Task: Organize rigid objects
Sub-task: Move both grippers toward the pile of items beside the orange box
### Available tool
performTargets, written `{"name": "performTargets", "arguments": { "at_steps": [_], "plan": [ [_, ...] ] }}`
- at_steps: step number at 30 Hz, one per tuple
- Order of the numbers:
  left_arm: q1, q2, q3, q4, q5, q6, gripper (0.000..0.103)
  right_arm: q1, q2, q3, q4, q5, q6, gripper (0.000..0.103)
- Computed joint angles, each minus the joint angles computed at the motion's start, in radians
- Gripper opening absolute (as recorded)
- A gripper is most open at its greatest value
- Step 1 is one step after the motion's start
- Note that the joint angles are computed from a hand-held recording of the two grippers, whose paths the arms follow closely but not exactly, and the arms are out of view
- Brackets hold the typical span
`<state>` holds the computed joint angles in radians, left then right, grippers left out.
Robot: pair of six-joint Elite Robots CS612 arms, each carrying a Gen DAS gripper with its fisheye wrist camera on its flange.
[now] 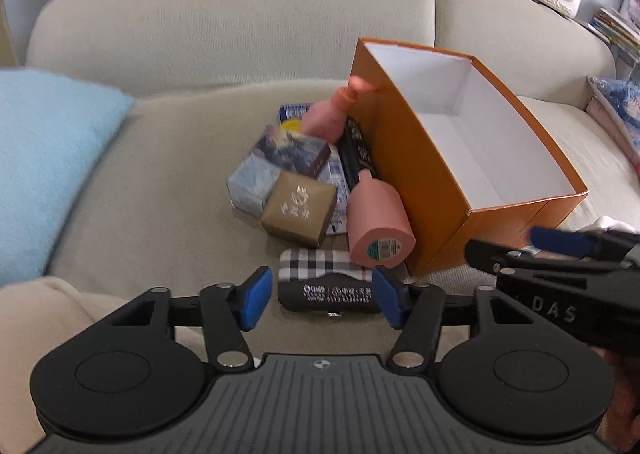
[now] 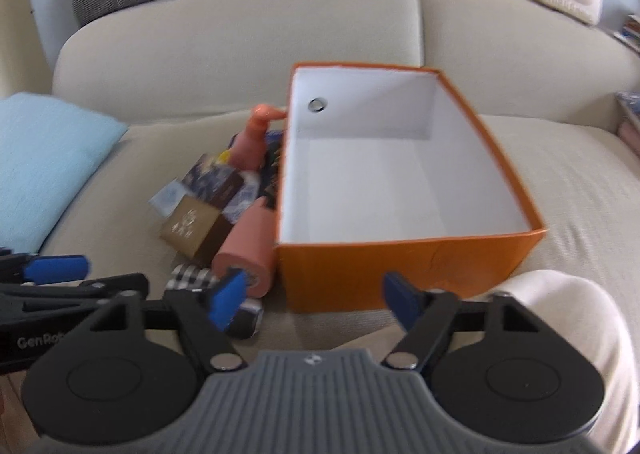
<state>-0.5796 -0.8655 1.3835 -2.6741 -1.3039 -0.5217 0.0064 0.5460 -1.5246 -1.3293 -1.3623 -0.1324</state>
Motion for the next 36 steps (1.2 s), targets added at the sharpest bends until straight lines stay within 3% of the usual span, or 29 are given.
{"name": "performTargets", "arguments": {
  "at_steps": [2,5,8,15,18,22,25,27,31,36],
  "plan": [
    [0.012,0.002,-0.002,0.0,-0.039,-0.017,0.053,-0.003,-0.005,0.009,0.027,0.053,-0.014,0.052],
    [0.022,0.004,-0.01,0.013,-0.068,-0.004,0.047,-0.005,-0.013,0.025,0.053,0.135,-0.059,0.045],
    [0.033,0.012,-0.029,0.056,-0.096,0.024,0.043,0.005,-0.022,0.049,0.063,0.157,-0.113,0.033],
    [0.065,0.042,-0.079,0.136,-0.151,-0.033,0.042,0.024,-0.05,0.133,0.139,0.164,-0.172,0.027],
    [0.086,0.056,-0.103,0.135,-0.188,-0.087,0.042,0.03,-0.059,0.158,0.104,0.178,-0.216,0.027],
    [0.106,0.083,-0.15,0.154,-0.213,-0.154,0.05,0.044,-0.09,0.224,0.066,0.162,-0.265,0.026],
    [0.114,0.104,-0.186,0.187,-0.199,-0.156,0.053,0.053,-0.116,0.28,0.061,0.156,-0.315,0.034],
    [0.121,0.118,-0.213,0.221,-0.206,-0.148,0.053,0.061,-0.128,0.31,0.044,0.143,-0.369,0.054],
    [0.137,0.144,-0.257,0.277,-0.235,-0.129,0.053,0.075,-0.152,0.369,0.042,0.129,-0.449,0.058],
    [0.143,0.164,-0.29,0.333,-0.218,-0.107,0.053,0.099,-0.179,0.445,0.024,0.076,-0.542,0.072]
  ]
}}
